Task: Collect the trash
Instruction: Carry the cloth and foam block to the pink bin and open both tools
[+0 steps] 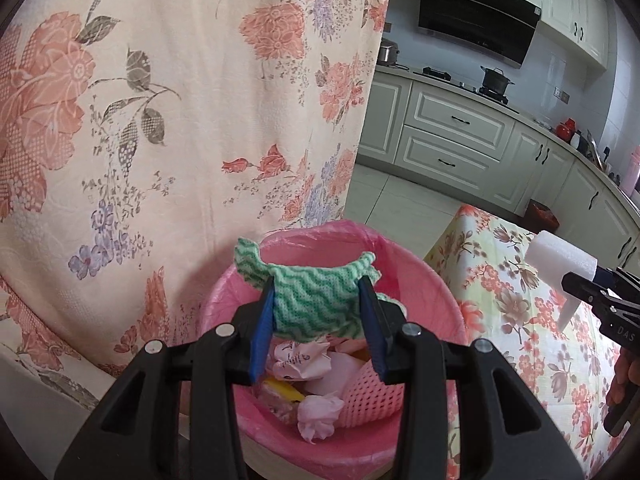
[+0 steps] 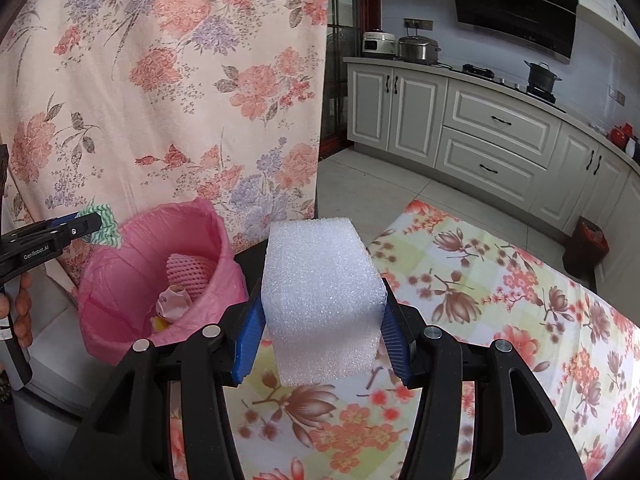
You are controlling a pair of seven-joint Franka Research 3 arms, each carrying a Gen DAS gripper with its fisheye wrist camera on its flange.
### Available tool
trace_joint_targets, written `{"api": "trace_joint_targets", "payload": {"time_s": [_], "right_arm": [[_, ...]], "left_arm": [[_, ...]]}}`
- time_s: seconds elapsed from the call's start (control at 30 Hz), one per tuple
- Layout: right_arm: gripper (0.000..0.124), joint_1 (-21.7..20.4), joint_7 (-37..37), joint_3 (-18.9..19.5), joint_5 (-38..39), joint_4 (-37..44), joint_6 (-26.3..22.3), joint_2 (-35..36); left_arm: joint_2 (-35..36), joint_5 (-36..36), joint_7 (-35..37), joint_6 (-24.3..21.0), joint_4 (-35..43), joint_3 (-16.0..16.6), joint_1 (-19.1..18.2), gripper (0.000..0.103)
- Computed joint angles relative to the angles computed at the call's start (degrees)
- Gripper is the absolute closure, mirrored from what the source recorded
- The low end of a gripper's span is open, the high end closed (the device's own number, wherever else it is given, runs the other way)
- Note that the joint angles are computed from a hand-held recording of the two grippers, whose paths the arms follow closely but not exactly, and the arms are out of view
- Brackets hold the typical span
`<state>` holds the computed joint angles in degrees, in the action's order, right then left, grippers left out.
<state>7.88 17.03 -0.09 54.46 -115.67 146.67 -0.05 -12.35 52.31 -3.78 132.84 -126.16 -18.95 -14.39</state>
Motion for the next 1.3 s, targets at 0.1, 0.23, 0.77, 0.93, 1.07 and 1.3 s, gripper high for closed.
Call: {"api": "trace_joint_targets", "payload": {"time_s": [0.1, 0.23, 0.77, 0.93, 1.07, 1.3], "right_arm": [[0.073, 1.0, 0.3, 0.8, -0.2, -0.4, -0.2, -0.4], [0.073, 2.5, 0.9, 1.7, -0.8, -0.7, -0.2, -0.6], [0.072, 6.4, 5.6, 4.1, -4.6, 0.9, -1.0, 1.9], [0.072, 7.0, 5.8, 4.6, -4.7, 1.1, -1.3, 2.3], [0.072, 7.4, 5.4, 4.9, -4.3, 1.3, -1.1, 2.7], [0.066, 7.6, 5.9, 5.1, -5.1, 1.5, -0.1, 3.3]], "left_arm": [[-0.7, 0.0, 0.0, -0.6, -0.9, 0.1, 0.1, 0.064], [-1.5, -0.3, -0.3, -0.2, -2.2, 0.3, 0.4, 0.063], [-3.1, -0.5, -0.8, 0.3, -3.9, 0.3, 1.9, 0.060], [-3.3, -0.5, -0.5, 0.4, -3.9, 0.3, 2.3, 0.060], [-3.5, -0.1, -0.9, 0.2, -3.7, 0.2, 2.5, 0.057], [-3.4, -0.1, -0.8, 0.1, -3.5, 0.4, 2.8, 0.049]]}}
